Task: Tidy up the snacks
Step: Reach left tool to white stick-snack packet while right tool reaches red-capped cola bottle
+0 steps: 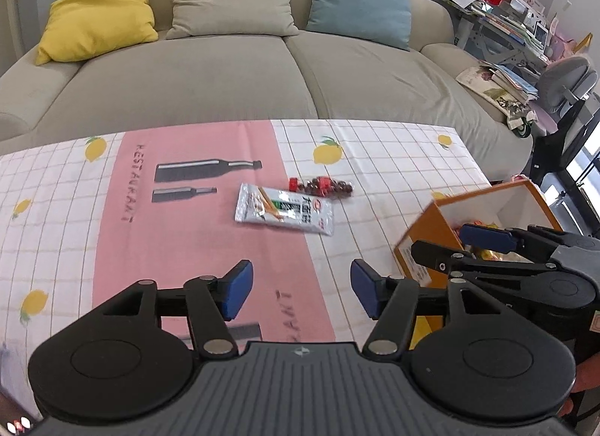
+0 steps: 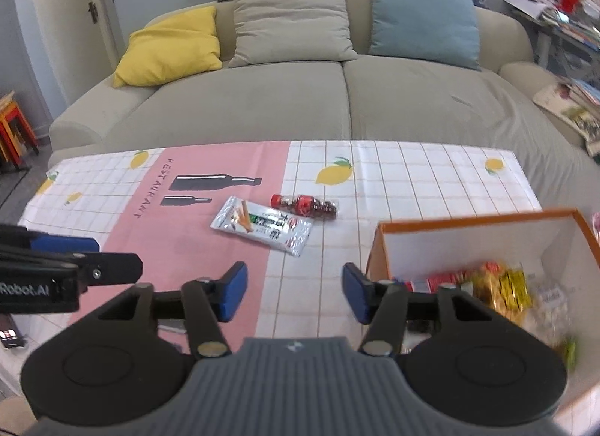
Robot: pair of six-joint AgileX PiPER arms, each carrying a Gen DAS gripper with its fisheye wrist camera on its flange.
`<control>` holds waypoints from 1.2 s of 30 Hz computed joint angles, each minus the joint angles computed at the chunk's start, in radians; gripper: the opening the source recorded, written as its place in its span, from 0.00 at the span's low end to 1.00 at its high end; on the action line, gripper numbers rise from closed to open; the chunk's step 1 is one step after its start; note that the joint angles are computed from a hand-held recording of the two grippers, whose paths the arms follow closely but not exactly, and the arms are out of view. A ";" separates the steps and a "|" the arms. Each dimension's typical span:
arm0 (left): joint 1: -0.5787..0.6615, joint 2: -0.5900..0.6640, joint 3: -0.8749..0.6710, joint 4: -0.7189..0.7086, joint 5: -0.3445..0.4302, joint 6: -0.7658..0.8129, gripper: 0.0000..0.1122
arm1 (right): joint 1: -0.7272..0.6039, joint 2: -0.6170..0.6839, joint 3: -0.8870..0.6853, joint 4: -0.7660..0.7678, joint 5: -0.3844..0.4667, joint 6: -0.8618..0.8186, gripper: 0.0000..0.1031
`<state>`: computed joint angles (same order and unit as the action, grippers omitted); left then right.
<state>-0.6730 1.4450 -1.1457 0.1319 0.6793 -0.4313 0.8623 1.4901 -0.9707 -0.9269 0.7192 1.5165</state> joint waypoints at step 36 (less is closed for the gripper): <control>0.254 0.656 -0.386 -0.334 -0.149 0.419 0.66 | -0.431 0.797 -0.833 0.516 -0.105 -0.852 0.58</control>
